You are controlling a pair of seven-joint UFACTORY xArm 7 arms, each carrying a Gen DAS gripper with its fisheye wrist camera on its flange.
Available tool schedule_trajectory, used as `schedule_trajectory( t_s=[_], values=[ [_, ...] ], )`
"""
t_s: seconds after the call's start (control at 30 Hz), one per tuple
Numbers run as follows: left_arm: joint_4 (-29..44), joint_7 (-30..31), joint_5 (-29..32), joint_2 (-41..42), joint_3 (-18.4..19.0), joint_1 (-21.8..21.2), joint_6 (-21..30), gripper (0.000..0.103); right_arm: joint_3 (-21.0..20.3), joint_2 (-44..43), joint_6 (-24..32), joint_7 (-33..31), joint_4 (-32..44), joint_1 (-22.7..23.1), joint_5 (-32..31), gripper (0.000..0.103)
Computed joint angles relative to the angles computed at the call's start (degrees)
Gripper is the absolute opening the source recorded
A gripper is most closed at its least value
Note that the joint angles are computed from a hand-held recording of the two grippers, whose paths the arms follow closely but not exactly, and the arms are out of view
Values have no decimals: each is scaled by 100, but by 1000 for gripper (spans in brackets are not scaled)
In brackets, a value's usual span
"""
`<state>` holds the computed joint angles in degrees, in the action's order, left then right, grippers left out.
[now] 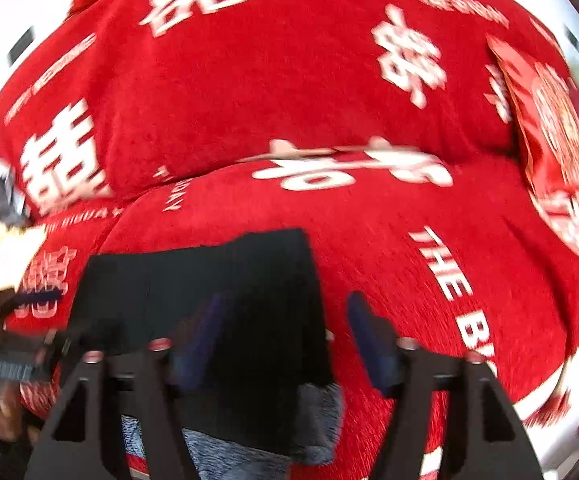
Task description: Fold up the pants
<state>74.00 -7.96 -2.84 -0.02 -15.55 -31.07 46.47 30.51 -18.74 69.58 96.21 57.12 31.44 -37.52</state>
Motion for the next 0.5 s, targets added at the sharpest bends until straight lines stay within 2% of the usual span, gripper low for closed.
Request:
schedule_trajectory(
  t_s=[0.1, 0.2, 0.27, 0.37, 0.43, 0.5],
  values=[
    [291, -606, 563, 356, 38, -14, 85, 102, -35, 670, 20, -486, 459, 9, -388, 72],
    [536, -1173, 900, 642, 128, -48, 313, 102, -453, 893, -567, -797, 402, 72, -419, 72],
    [705, -1257, 730, 854, 157, -28, 527, 102, -702, 984, -821, -939, 279, 20, -303, 72],
    [847, -1260, 747, 1054, 160, -98, 620, 102, -1077, 920, -1347, -1139, -87, -115, 260, 71],
    [930, -1251, 934, 1143, 156, -204, 584, 102, -1123, 755, -1683, -1125, -330, -218, 272, 72],
    [1047, -1306, 1132, 1222, 178, -307, 667, 102, -1070, 782, -1636, -1246, -305, -282, 321, 72]
  ],
)
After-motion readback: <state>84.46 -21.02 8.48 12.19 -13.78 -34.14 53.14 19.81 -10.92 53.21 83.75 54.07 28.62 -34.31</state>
